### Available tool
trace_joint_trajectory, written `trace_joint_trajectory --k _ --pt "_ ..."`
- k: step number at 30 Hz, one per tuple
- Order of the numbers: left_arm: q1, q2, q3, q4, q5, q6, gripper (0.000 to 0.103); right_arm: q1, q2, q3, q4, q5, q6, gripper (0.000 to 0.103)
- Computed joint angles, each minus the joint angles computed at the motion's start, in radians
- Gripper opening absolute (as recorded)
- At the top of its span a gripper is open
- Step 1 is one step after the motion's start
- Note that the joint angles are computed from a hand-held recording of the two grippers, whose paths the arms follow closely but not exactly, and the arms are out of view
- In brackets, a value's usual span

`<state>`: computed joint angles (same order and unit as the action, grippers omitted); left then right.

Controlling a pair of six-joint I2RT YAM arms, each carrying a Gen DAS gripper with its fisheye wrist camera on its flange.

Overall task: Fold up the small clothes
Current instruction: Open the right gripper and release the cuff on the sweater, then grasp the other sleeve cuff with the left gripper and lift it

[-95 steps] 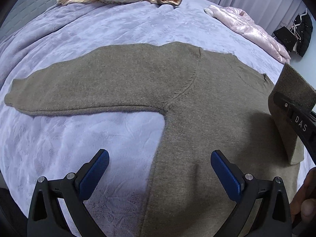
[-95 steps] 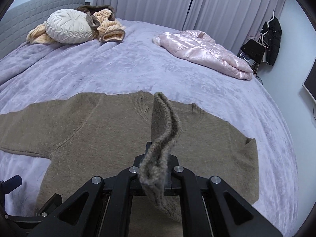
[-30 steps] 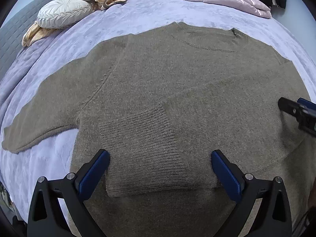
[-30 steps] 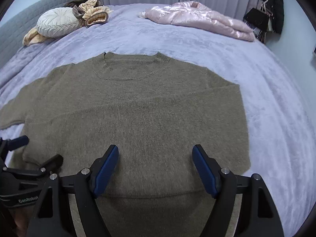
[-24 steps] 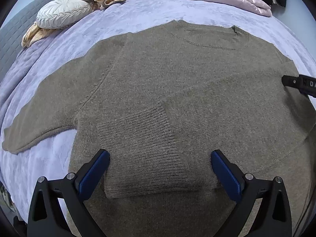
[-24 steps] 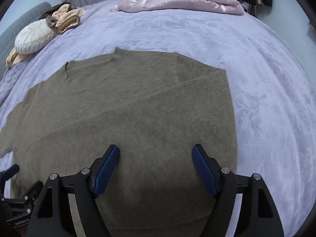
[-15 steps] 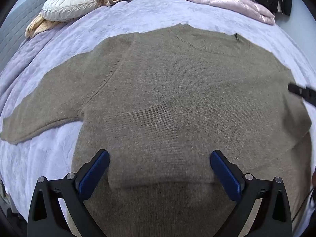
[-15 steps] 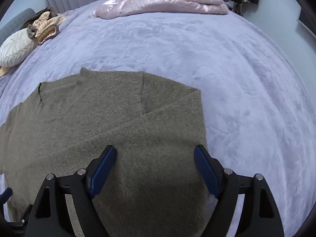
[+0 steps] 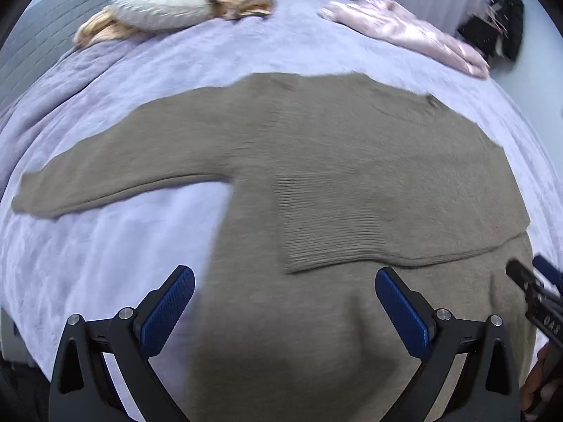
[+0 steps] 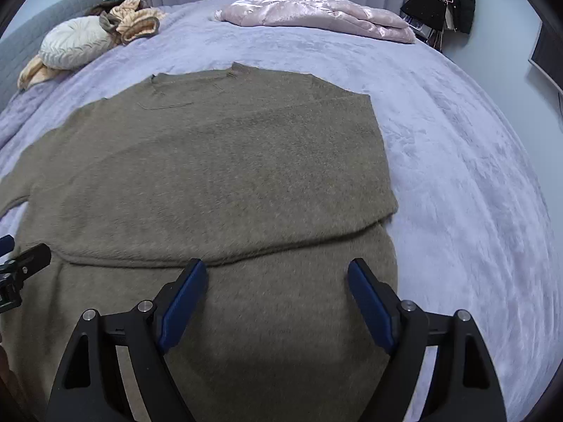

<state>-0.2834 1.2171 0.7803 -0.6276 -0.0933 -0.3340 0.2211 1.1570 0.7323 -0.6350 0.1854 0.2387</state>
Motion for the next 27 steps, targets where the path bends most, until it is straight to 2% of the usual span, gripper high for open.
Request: trace_joint_trajectory --k 2,4,7,9,13,16,20,22,25,27 --pt "0.151 -0.033 -0.025 0.005 0.051 0.046 0.103 0.051 -0.098 -0.029 -0.031 0.011 0.042 0.085" --pt "0.349 -0.028 -0.028 0.016 0.123 0.098 0.103 0.117 -0.118 -0.035 -0.05 0.032 0.078 0.085" --pt "0.66 0.068 0.011 0.05 0.257 0.172 0.103 0.231 -0.068 -0.029 -0.042 0.075 0.143 0.085" --pt "0.849 0.184 0.07 0.076 0.347 0.211 0.103 0.299 -0.036 -0.026 -0.037 0.091 0.188 0.085" --pt "1.103 0.448 0.21 0.102 0.529 0.251 0.103 0.403 0.023 -0.007 -0.031 0.127 0.236 0.085" --pt "1.169 0.578 0.307 0.118 0.613 0.259 0.103 0.452 0.047 0.008 -0.039 0.155 0.258 0.085" --pt "1.113 0.67 0.395 0.157 0.561 0.266 0.103 0.486 0.079 0.028 -0.058 0.177 0.284 0.085" --pt "1.078 0.711 0.454 0.143 0.493 0.255 0.103 0.486 0.094 0.036 -0.062 0.178 0.291 0.085" --pt "1.022 0.713 0.457 0.203 0.373 0.224 0.103 0.486 0.109 0.042 -0.065 0.177 0.302 0.085" --pt "1.009 0.741 0.488 0.215 0.344 0.199 0.103 0.486 0.118 0.043 -0.065 0.176 0.309 0.085"
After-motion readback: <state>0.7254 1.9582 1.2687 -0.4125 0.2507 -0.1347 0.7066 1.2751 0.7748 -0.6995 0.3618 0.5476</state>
